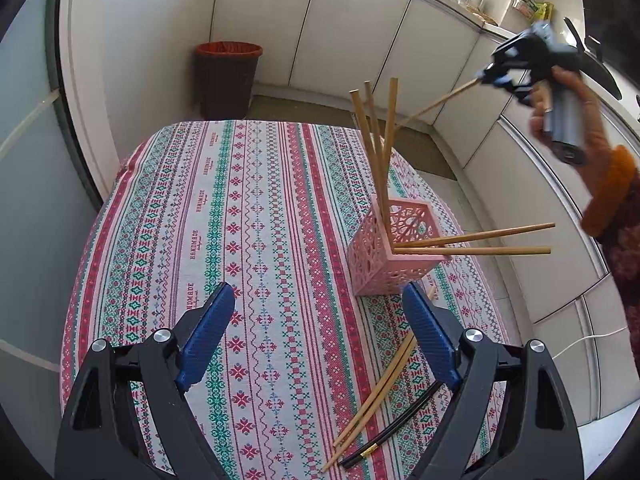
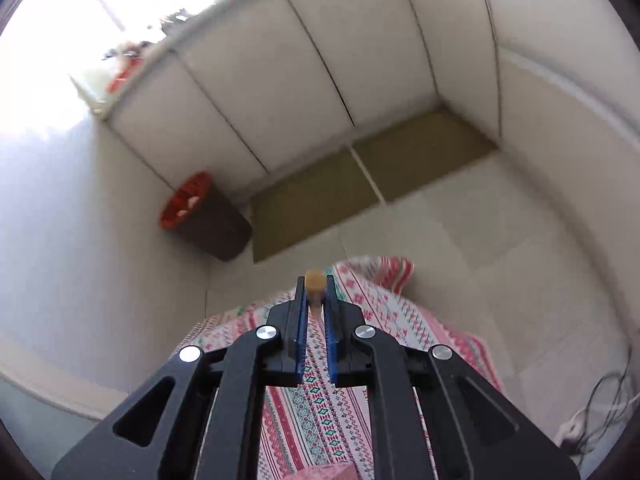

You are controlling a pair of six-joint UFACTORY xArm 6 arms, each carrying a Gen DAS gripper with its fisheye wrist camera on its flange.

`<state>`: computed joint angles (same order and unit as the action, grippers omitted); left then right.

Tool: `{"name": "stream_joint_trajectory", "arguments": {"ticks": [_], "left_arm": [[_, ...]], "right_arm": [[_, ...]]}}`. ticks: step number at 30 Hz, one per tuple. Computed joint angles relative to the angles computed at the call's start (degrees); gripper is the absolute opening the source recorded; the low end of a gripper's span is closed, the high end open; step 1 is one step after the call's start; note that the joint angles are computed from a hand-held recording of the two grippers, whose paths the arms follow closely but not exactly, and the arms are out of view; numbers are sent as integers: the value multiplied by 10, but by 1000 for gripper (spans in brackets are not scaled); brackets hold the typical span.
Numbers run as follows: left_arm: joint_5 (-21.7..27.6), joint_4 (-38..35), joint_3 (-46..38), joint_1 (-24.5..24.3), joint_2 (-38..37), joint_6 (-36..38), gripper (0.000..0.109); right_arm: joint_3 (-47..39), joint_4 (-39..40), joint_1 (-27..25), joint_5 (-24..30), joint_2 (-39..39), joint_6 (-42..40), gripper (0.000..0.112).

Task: Organize utensils
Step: 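Carry the chopstick in the right tool over the pink holder and release it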

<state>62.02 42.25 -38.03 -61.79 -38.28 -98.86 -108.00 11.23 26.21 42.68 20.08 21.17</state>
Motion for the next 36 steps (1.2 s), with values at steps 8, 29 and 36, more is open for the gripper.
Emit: {"name": "stream_joint_trajectory", "arguments": {"ticks": [8,29,36], "left_arm": [[37,26,-17,-36,-1,-25,82],[74,35,-13,-65,-26,-40,82],[80,40,-25,-69,-16,-40,82]], "right_arm": [[158,-35,43,-52,-199,-26,8],[346,-109,111,-28,-340,29,8],[376,-100,127,-37,-334,3,17]]}}
